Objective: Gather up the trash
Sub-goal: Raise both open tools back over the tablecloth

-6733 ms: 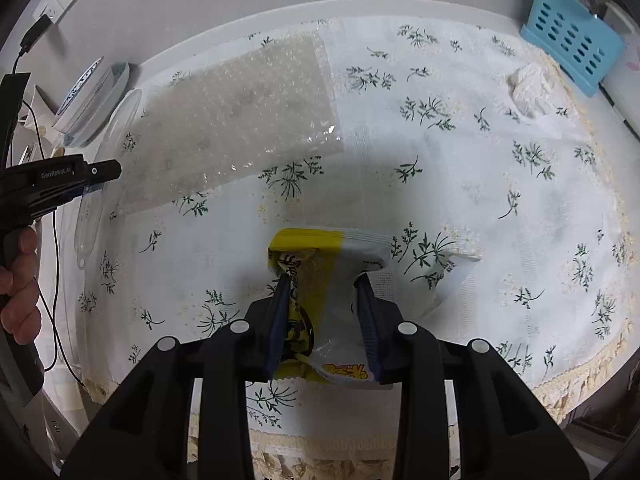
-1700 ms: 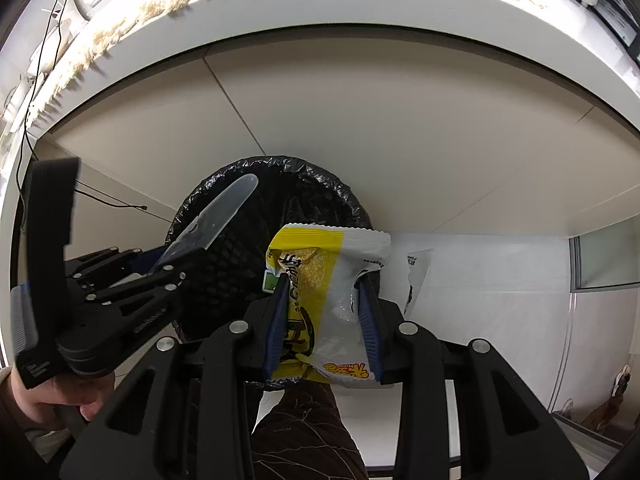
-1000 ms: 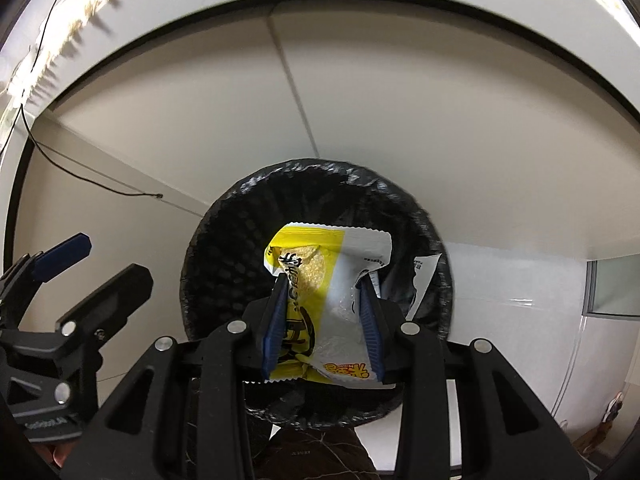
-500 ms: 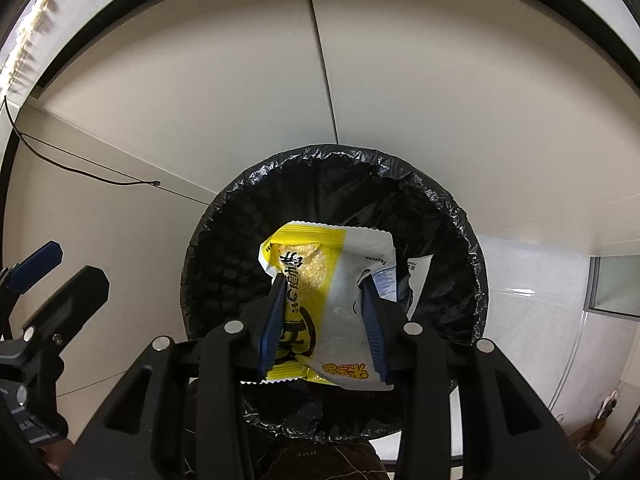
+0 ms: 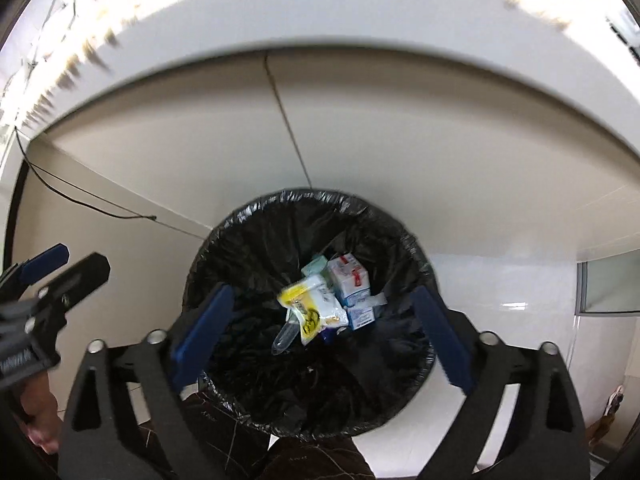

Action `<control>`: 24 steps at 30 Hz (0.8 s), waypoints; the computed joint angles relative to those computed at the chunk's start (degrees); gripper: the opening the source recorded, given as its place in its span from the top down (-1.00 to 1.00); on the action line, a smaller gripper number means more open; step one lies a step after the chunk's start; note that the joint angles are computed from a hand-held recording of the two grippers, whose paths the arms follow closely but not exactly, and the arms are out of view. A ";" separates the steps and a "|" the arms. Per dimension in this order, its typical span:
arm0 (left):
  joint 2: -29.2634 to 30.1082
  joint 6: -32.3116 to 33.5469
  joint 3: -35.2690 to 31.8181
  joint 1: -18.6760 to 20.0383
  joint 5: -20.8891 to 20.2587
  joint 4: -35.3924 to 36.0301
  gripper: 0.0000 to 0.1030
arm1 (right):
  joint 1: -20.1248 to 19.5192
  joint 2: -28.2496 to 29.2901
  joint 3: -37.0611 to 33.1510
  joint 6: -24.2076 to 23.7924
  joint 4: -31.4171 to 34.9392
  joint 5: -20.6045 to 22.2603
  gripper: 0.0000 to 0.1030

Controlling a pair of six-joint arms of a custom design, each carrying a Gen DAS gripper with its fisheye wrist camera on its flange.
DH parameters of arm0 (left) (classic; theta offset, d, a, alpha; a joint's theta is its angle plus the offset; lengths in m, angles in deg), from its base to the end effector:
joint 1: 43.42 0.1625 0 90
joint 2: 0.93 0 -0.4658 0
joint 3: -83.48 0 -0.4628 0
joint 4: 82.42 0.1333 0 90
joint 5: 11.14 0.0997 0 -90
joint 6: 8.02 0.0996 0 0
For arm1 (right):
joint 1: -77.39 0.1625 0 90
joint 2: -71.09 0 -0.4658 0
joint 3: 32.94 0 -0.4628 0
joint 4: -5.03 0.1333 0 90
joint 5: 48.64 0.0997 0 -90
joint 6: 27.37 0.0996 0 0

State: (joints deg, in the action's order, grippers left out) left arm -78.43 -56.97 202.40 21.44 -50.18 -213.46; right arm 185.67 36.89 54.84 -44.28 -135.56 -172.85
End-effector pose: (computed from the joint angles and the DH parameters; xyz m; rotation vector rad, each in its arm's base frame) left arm -0.0417 -0.5848 0.2477 -0.4799 2.2941 -0.6667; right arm 0.3103 -0.6929 -0.0355 0.7883 -2.4183 -0.0570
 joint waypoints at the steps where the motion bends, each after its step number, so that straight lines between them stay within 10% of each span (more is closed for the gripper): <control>1: -0.48 0.24 -0.15 -0.45 0.00 -0.06 -0.86 | 0.32 -0.67 0.26 -0.47 -0.77 0.00 -0.80; 24: -0.78 2.48 -14.62 -7.43 8.24 8.88 -0.88 | 4.95 -5.27 -10.23 -9.70 -5.52 10.11 -0.85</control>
